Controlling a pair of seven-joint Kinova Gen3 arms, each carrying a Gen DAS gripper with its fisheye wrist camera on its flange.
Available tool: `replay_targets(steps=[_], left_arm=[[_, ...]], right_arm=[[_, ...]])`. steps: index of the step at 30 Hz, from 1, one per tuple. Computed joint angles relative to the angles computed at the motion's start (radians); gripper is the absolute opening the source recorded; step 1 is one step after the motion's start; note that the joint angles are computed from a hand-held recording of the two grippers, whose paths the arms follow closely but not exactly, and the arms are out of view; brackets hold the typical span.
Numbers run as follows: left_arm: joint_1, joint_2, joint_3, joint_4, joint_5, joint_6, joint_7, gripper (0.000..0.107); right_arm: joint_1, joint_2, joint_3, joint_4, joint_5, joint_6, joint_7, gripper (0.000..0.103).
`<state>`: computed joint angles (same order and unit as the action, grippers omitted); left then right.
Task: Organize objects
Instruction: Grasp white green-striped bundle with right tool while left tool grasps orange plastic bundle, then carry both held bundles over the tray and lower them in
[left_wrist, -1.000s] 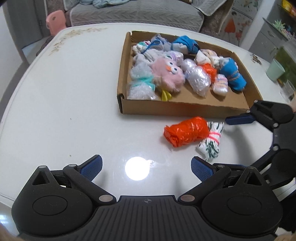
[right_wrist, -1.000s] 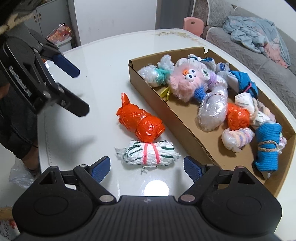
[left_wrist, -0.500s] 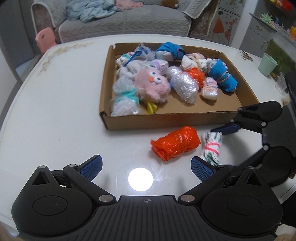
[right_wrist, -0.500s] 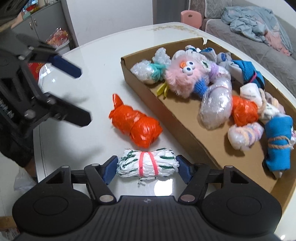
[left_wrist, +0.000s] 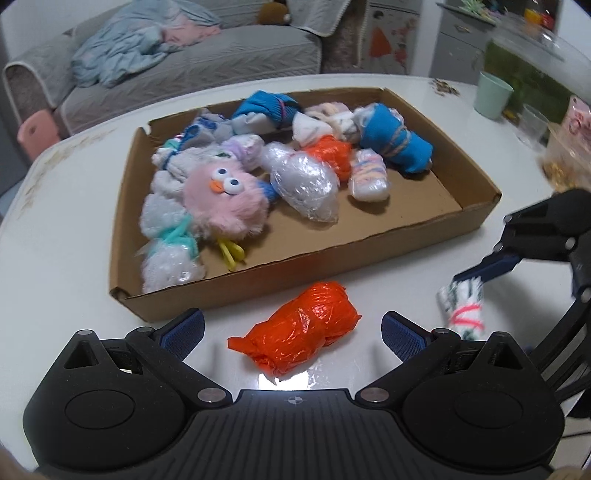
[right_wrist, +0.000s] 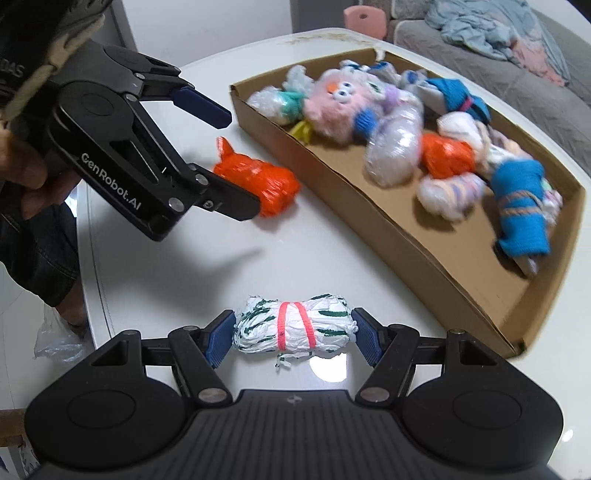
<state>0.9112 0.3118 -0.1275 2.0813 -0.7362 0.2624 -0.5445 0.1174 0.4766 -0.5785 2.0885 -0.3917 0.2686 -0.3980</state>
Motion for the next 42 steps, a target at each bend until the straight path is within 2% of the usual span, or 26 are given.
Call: replay_targets(steps=[4,7,12,19,23,25,28,34,42], left_arm=[[-0.088,0.017,0.059,0.006,0.059,-0.046,-0.105,0.102],[-0.106,0.032,0.068,-0.003,0.093,-0.057,-0.186,0.101],[-0.205,0.055,0.145,-0.007,0.184,-0.084,-0.336,0.099],[-0.141,0.058,0.069,0.013,0.240,-0.137,-0.414,0.096],[-0.123,0.050,0.046,0.020,0.281,-0.156,-0.464,0.081],[-0.125,0.045,0.050,0.021,0.305,-0.161,-0.491,0.067],[-0.111,0.042,0.039,0.015,0.341,-0.153,-0.526,0.053],[-0.013,0.031,-0.056,-0.006,0.380,-0.076,-0.519,0.044],[-0.058,-0.057,0.048,-0.042,0.325,0.107,-0.445,0.044]], right_arm=[[0.015,-0.001,0.006,-0.005,-0.005,0.012,0.008,0.064],[0.008,-0.002,0.012,-0.005,-0.008,0.009,0.013,0.064],[0.005,0.008,0.010,-0.011,-0.009,0.004,0.015,0.064],[-0.013,0.008,0.018,-0.011,0.011,-0.007,0.007,0.064],[-0.014,0.004,0.017,-0.005,0.022,-0.012,-0.002,0.064],[-0.005,0.007,0.010,-0.008,0.023,-0.008,-0.002,0.064],[0.001,0.008,0.002,-0.003,0.023,-0.012,-0.001,0.064],[0.009,-0.002,-0.001,-0.003,0.015,-0.004,-0.012,0.063],[0.065,-0.069,-0.049,0.039,-0.043,-0.020,0.028,0.063]])
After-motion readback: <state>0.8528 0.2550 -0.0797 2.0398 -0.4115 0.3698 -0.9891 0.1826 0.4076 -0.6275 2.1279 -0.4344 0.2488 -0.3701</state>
